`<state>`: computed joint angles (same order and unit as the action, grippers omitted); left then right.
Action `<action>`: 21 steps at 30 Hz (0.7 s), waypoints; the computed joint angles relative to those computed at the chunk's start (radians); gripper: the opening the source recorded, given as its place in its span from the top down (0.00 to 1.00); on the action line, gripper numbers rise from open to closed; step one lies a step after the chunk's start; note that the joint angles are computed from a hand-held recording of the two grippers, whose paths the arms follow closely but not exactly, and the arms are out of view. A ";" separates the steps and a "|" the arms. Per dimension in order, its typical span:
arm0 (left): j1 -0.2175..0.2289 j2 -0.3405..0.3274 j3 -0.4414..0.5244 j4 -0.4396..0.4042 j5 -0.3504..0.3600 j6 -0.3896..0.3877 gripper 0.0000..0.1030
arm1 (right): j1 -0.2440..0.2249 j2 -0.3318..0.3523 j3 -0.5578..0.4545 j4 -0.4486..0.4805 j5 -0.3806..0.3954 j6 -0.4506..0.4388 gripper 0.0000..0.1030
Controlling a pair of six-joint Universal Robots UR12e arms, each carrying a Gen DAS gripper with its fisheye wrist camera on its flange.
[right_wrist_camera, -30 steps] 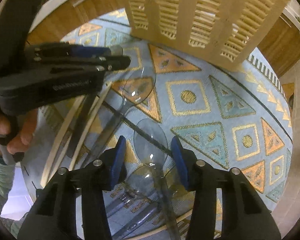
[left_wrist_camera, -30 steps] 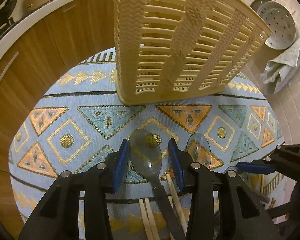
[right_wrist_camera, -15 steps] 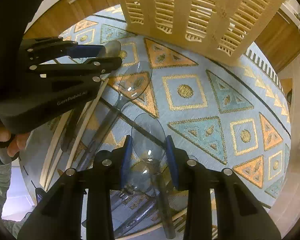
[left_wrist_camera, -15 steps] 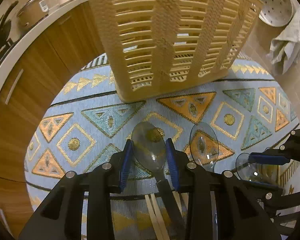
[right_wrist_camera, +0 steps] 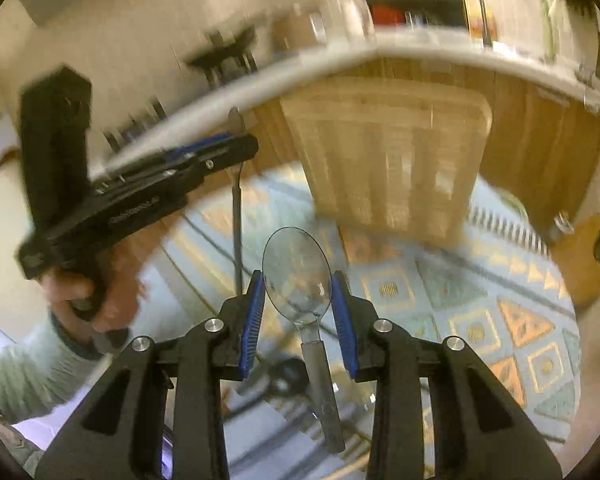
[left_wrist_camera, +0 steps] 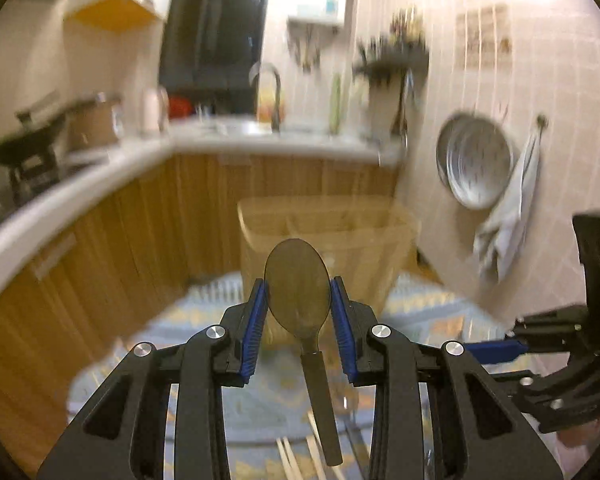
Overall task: Organize utensils
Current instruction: 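Carry both spoons over the beige caddy and open both grippers to drop them in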
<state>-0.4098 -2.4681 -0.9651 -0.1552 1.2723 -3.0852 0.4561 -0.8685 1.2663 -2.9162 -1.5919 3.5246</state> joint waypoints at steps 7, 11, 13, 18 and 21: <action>-0.021 -0.062 0.163 0.128 0.080 -0.065 0.71 | -0.014 0.005 -0.041 -0.194 -0.083 0.030 0.70; -0.037 -0.138 0.325 0.141 0.136 -0.049 0.71 | -0.035 0.046 -0.134 -0.259 -0.156 0.052 0.70; -0.044 -0.179 0.408 0.120 0.158 -0.027 0.71 | -0.041 0.060 -0.169 -0.283 -0.208 0.051 0.70; -0.054 -0.291 0.609 0.060 0.210 0.014 0.71 | -0.066 0.119 -0.258 -0.309 -0.302 0.059 0.70; -0.057 -0.366 0.737 0.000 0.238 0.018 0.71 | -0.076 0.154 -0.298 -0.296 -0.330 0.061 0.70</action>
<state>-0.4668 -2.8338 -0.2279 -0.1555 1.5101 -3.0672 0.3796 -0.7145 0.9679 -3.2122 -1.9222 3.5858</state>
